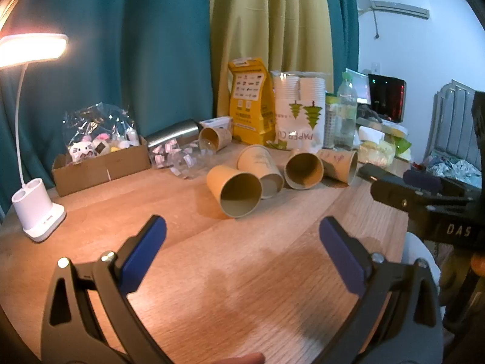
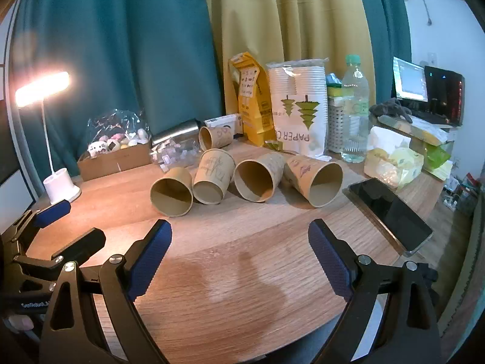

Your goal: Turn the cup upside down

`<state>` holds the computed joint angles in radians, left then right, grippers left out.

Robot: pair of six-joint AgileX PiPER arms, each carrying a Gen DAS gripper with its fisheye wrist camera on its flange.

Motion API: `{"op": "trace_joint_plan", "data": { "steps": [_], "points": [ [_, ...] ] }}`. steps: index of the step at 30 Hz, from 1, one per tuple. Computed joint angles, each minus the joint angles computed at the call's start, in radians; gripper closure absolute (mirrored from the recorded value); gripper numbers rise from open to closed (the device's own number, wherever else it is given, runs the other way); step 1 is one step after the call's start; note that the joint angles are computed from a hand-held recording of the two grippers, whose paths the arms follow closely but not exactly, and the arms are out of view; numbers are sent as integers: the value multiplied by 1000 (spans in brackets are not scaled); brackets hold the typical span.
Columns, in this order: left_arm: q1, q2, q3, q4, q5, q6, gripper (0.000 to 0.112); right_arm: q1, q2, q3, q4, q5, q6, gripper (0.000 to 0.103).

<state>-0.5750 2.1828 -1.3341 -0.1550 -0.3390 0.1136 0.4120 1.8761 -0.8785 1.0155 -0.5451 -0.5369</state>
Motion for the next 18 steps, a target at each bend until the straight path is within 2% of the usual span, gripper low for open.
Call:
{"op": "trace_joint_plan", "data": {
  "steps": [5,12,18],
  "points": [
    [-2,2,-3,-7,-2,6,10,-2,-2,5,-10,-1,10,10],
    [-12,-6,23,-42,-49,45,10,-3,-2,8,-17,-2,19,10],
    [-9,0,8,-43,-32,52,10,-5,0,4,-12,1,14,10]
  ]
}}
